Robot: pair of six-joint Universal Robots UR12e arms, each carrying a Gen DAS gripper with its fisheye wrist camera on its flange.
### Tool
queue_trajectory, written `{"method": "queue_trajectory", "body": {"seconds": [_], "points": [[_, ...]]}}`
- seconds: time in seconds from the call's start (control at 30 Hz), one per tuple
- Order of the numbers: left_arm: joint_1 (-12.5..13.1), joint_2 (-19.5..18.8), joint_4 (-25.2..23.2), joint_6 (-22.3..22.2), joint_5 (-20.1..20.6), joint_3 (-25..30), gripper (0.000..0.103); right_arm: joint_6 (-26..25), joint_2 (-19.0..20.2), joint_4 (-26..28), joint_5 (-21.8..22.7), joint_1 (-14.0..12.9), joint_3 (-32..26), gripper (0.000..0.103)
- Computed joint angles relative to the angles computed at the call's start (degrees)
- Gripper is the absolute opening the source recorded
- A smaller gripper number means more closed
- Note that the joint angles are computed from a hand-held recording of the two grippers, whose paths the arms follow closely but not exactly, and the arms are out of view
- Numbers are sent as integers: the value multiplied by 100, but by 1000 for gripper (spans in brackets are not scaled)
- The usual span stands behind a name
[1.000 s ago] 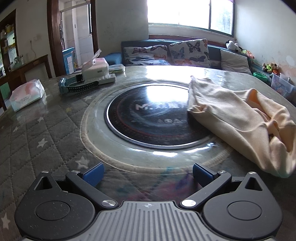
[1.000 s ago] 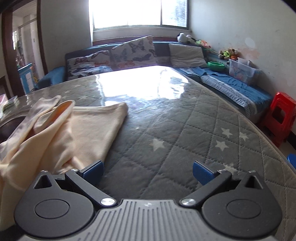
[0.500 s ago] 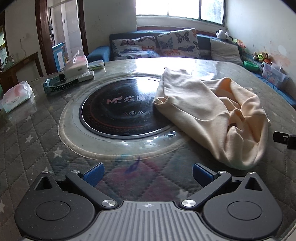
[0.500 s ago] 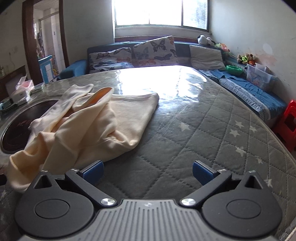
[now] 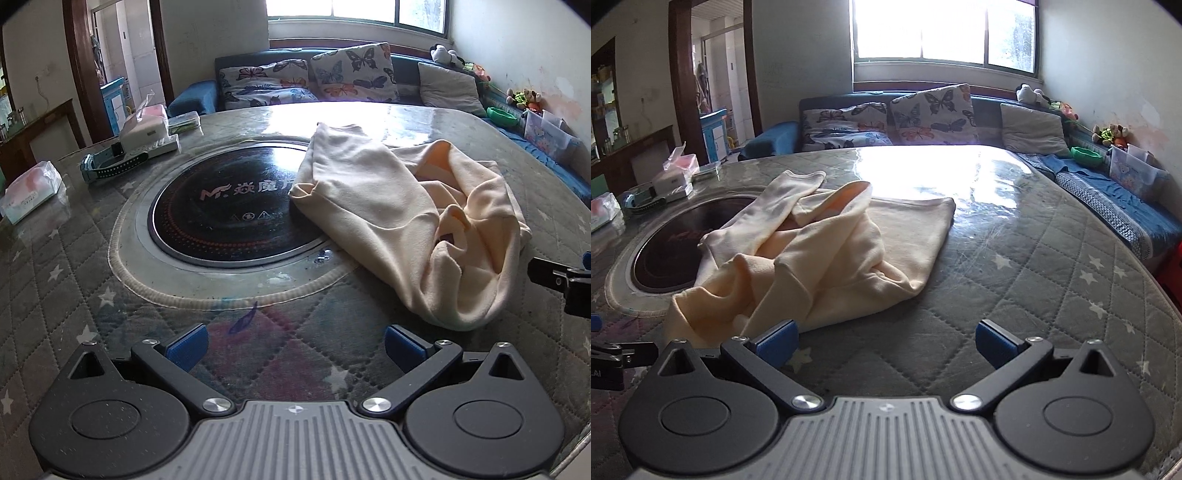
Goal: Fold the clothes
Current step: 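Move both grippers toward the crumpled cream shirt on the table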
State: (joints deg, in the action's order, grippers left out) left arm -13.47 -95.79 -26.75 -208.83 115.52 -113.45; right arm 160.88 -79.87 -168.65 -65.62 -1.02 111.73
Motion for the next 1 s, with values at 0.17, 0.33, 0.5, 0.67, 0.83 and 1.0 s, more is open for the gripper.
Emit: {"method": "queue_trajectory", "body": {"seconds": [0.17, 0.33, 0.5, 0.67, 0.83, 1.0], "points": [[0, -22, -66, -1, -20, 44, 103, 31, 3, -83, 58, 10, 0, 103], [12, -42, -116, 54, -49, 80, 103, 62, 23, -83, 96, 11, -26, 103], [39, -63, -134, 95, -87, 126, 103, 109, 46, -118, 159, 6, -61, 103], [46, -94, -135, 142, -66, 177, 103, 90, 77, -158, 182, 38, -106, 103], [55, -124, -88, 256, -40, 221, 103, 50, 109, -190, 189, 72, -157, 102], [66, -165, 25, 391, 53, 286, 103, -45, 168, -156, 240, 98, -278, 98]]}}
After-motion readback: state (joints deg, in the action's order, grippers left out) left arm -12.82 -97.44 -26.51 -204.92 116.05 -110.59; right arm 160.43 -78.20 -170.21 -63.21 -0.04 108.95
